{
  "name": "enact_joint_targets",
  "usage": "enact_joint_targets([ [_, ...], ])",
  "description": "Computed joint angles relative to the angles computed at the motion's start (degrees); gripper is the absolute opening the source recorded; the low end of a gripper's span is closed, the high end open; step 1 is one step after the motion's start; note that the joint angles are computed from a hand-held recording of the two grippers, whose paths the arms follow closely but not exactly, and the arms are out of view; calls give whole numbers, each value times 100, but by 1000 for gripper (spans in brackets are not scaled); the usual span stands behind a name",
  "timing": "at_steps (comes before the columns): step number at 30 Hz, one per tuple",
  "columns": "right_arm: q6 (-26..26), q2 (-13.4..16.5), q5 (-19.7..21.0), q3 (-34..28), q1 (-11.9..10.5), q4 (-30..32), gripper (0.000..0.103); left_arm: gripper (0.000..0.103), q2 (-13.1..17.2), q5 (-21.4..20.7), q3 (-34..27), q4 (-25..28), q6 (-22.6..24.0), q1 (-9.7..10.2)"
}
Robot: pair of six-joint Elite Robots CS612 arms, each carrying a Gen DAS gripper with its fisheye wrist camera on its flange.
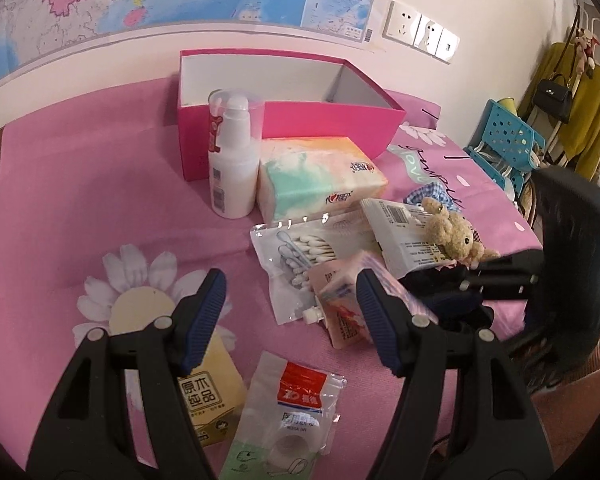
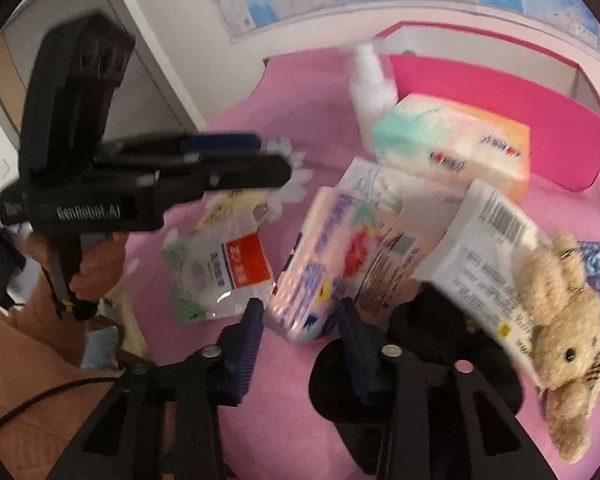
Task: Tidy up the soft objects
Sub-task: 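Withdraw the right gripper from the box toward the pile of items, then grasp the floral tissue pack with the right gripper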
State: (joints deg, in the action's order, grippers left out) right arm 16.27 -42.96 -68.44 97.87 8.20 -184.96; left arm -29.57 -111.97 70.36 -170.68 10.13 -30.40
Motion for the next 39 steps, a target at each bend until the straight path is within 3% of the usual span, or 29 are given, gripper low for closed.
enact_joint_targets([
  [5,289,-33,72,141,-195,-444,26,69,77,-158,-135,222,60,1],
  [11,579,24,-17,68,-322,-518,25,69,193,-395,-345,588,248,-4],
  [20,320,102,-455,-168,-153,-281,25,66,298,-411,-503,992,411,-41],
  [30,282,225,-611,-375,-137,-234,25,63,292,-643,-531,1269,626,-49],
  [33,450,254,-607,-390,-147,-247,27,63,276,-635,-503,1228,621,-49],
  [35,613,230,-568,-315,-165,-354,36,63,276,-619,-499,1162,588,-35],
  [39,876,139,-527,-71,-176,-637,41,63,297,-550,-548,1145,616,-19],
])
